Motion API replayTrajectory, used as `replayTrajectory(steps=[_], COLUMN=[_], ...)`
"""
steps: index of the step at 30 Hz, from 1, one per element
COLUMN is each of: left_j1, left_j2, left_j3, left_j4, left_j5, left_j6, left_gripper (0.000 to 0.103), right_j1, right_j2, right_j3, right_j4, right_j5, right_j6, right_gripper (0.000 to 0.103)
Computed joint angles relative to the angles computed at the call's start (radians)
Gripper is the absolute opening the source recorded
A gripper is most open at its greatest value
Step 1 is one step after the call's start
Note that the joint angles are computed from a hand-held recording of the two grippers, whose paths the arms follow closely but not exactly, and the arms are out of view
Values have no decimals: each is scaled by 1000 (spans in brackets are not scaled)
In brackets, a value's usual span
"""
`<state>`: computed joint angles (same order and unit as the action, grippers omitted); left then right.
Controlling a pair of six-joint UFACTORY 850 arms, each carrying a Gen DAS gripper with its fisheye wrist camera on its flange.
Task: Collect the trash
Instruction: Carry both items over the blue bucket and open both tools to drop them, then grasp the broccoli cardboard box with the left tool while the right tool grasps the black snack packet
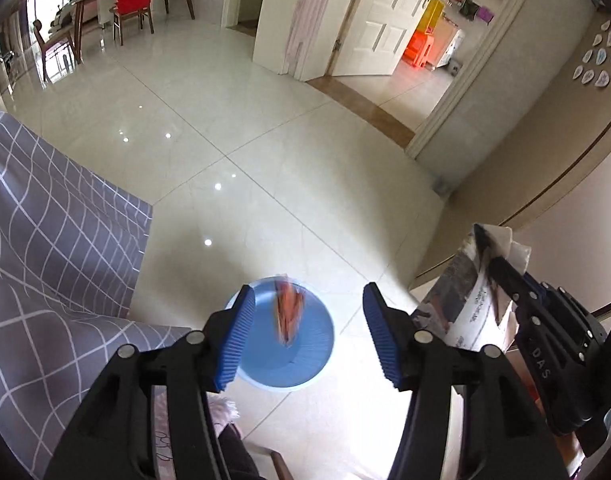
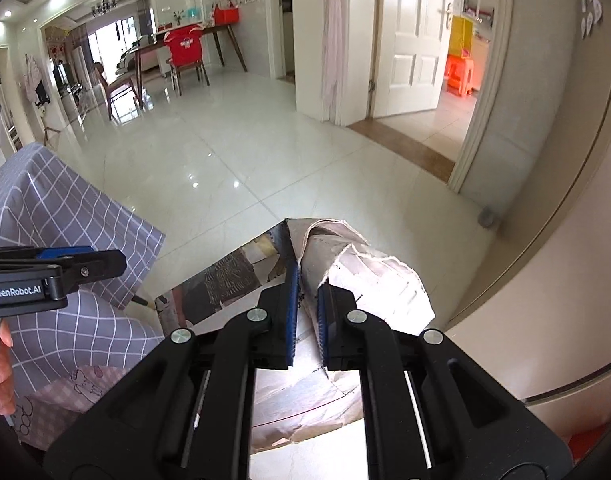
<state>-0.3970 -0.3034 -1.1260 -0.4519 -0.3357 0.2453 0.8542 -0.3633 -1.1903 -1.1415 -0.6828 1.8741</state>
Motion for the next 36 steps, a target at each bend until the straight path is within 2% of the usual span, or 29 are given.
replayTrajectory(steps=[5,12,18,21,23,30,36], left_j1=[22,45,72,85,94,131,205], left_j2=[84,133,164,181,190,246,348], left_j3=[91,124,144,152,160,198,252], left_j4=[50,212,272,267,248,198,147], left_j5=[21,51,62,60,60,65,78], left_j6=[-32,-180,-233,-231,-208,-146,-80], left_gripper=[58,62,63,64,64,64,65], right_j1=[5,2,2,1,0,18,63], right_j2=[-41,-94,-144,-169,-181,-183,-189], right_j3=[-39,-106,-172,-203,-219,-242,-326], right_j4=[32,77,116,156,186,198,146], right_j5=[47,83,94,95,93,83,63], right_j6=[-31,-105,-156,-202,-227,-233,-233], right_gripper=[9,9,13,27,48,48,48])
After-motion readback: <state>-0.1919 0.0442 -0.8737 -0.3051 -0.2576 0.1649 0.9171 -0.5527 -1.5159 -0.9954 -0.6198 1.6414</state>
